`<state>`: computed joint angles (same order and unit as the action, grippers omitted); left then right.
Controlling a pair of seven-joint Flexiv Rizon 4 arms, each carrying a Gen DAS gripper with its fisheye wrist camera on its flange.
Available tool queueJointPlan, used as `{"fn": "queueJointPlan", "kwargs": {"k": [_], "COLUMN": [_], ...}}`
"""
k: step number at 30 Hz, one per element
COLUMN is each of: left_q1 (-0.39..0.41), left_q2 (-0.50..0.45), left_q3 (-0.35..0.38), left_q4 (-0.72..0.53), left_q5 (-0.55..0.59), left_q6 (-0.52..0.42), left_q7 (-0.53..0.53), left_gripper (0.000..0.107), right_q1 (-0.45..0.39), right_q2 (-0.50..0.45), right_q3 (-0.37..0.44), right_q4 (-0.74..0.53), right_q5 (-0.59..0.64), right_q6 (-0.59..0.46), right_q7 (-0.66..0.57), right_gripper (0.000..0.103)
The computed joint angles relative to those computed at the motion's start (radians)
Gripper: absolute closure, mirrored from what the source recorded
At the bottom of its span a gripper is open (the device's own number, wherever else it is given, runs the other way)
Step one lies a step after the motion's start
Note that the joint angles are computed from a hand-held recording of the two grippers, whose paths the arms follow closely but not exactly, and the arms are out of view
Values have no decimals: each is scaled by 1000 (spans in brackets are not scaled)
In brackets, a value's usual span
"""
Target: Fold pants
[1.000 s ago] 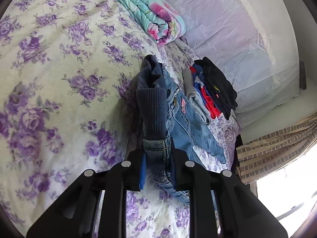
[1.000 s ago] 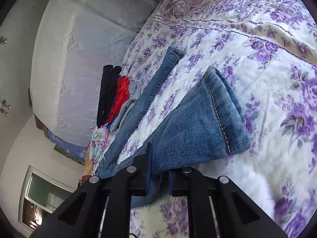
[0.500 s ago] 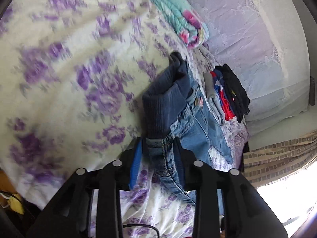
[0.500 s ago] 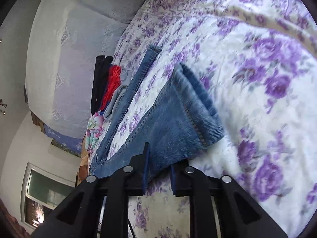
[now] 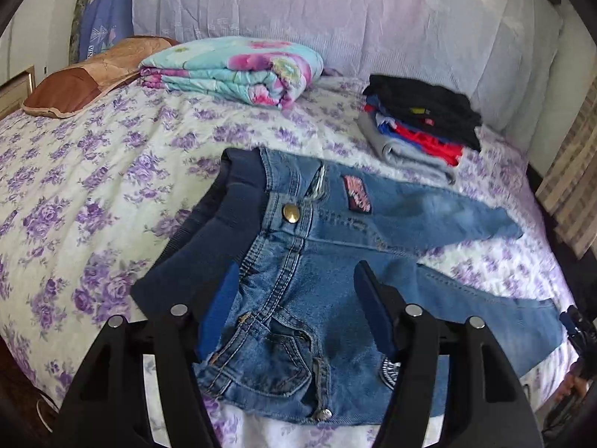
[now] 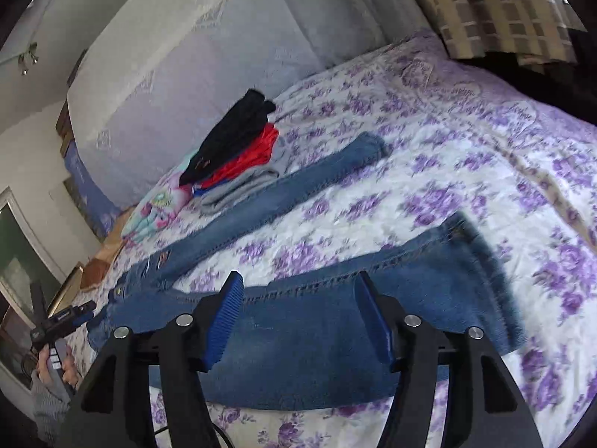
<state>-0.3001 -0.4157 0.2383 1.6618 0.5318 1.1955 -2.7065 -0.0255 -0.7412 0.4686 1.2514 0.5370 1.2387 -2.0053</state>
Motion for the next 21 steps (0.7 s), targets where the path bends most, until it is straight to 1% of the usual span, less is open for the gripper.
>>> {"fn": "queueJointPlan", "kwargs": {"k": [2,3,4,5,6,7,8,9,10,11,12,13,14,15,16,17,18,19,20,21], "left_q1": [37,58,70,54,36,15,-16,-36,-53,-67,-76,-69,-47,-10,24,44,36,18,25,51], "left_q2": [-35,-42,-47,-46,-37,-30,-18,-7,-2,2,-5,-18,-43,-75,-100,-129,-136,-131,-116,-95], "left_q3": [-30,-45,-50,-36,-22,-5,23,47,67,78,81,67,39,1,-36,-52,-44,-29,-33,-48], "left_q4": [-8,7,20,22,20,13,1,-6,-20,-40,-72,-101,-133,-162,-181,-201,-210,-215,-204,-174], "left_q5": [-54,-79,-84,-74,-66,-58,-34,10,60,98,131,138,121,72,12,-37,-20,6,7,-13], "left_q6": [-42,-24,1,5,-13,-33,-62,-45,-25,-32,-65,-105,-157,-217,-272,-320,-326,-324,-290,-215], "left_q7": [60,91,126,134,138,116,68,13,-37,-69,-82,-64,-16,56,121,169,164,151,157,169], "left_gripper": [45,45,45,45,45,45,41,31,20,15,12,12,12,12,12,12,12,12,12,12], "right_q1": [48,49,35,38,50,68,80,71,55,54,63,78,97,117,132,144,148,146,148,141], "right_q2": [-25,-35,-38,-28,-15,-1,11,17,13,10,5,-4,-19,-37,-59,-80,-95,-93,-86,-82], "right_q3": [-69,-73,-53,-58,-76,-103,-116,-96,-62,-43,-39,-42,-55,-76,-98,-115,-124,-120,-122,-109], "right_q4": [-14,-18,-9,3,15,30,45,40,23,8,-4,-16,-34,-59,-90,-121,-137,-134,-137,-150], "right_q5": [-70,-75,-68,-77,-91,-104,-122,-113,-114,-119,-128,-142,-164,-191,-218,-236,-239,-230,-230,-219], "right_q6": [-79,-97,-83,-79,-75,-49,-8,5,-1,-2,3,7,-13,-66,-143,-217,-243,-226,-225,-220], "right_q7": [83,78,37,30,46,79,111,89,60,37,24,17,27,57,95,130,143,128,126,109], "right_gripper": [37,38,39,39,39,37,37,36,33,28,25,19,16,16,16,16,16,16,16,16]}}
